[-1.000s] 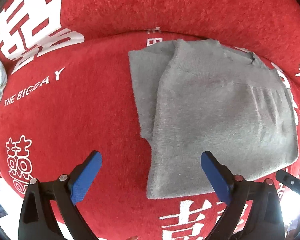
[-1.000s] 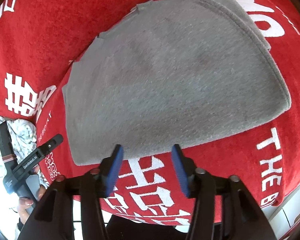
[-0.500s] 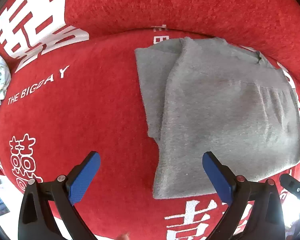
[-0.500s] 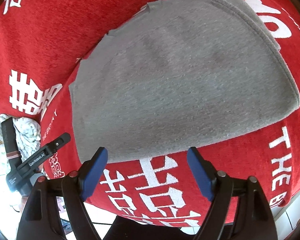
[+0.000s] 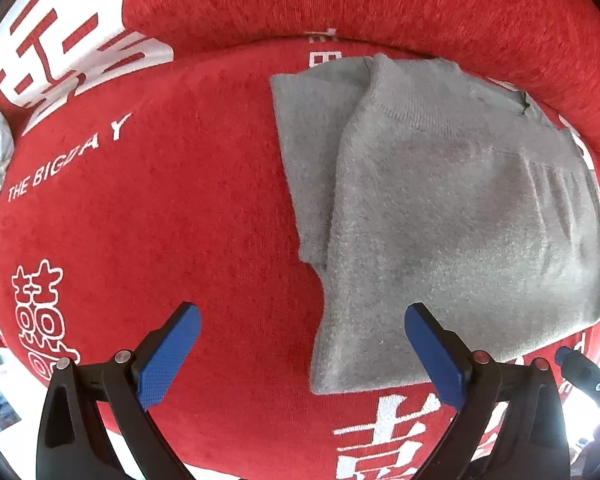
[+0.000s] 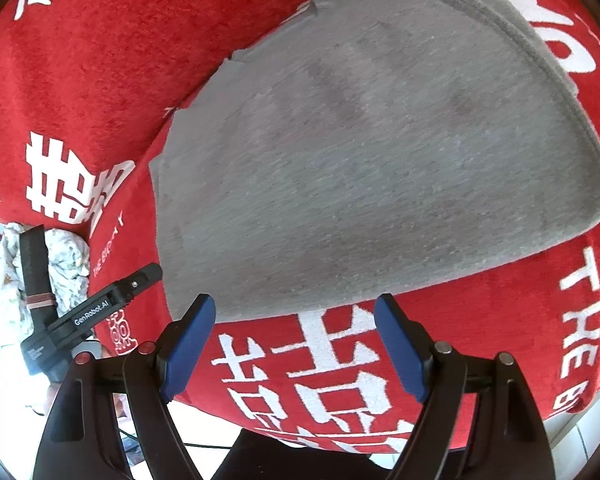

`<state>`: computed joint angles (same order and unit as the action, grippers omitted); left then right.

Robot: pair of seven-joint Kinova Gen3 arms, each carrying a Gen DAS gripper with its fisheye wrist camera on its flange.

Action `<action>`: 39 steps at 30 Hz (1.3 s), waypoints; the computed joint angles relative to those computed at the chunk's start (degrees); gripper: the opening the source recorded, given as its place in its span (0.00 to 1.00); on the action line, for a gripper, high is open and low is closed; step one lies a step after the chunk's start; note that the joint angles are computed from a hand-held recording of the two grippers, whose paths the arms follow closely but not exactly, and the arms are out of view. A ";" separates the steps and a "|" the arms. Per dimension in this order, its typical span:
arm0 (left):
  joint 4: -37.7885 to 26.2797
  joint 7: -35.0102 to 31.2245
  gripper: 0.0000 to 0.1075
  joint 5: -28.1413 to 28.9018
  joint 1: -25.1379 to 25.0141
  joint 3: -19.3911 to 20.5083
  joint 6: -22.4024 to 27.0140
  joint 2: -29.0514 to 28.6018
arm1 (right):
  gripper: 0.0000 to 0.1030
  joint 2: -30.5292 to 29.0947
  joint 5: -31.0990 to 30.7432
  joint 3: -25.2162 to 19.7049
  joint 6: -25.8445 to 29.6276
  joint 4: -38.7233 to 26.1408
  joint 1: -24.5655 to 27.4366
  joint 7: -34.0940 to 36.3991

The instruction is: Fold small clothes

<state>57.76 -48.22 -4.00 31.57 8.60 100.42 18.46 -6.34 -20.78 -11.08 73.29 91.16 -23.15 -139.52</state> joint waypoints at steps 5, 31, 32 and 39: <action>2.91 -0.69 0.95 1.19 -1.73 -0.11 -2.74 -1.87 | 0.82 -0.79 -6.12 -3.15 -4.85 4.24 5.23 0.89; 22.30 -11.24 0.95 26.62 -18.99 -0.77 -21.32 -9.55 | 0.54 -1.64 -55.52 0.80 -49.50 31.59 -7.53 19.87; 22.52 -12.31 0.95 27.97 -19.53 -0.73 -21.66 -9.38 | 0.07 -0.97 -57.54 0.68 -48.25 31.69 -6.71 21.19; 24.97 -19.16 0.95 38.55 -23.42 -0.73 -24.68 -7.06 | 0.08 -3.52 -62.69 3.10 -44.69 30.42 -4.26 32.90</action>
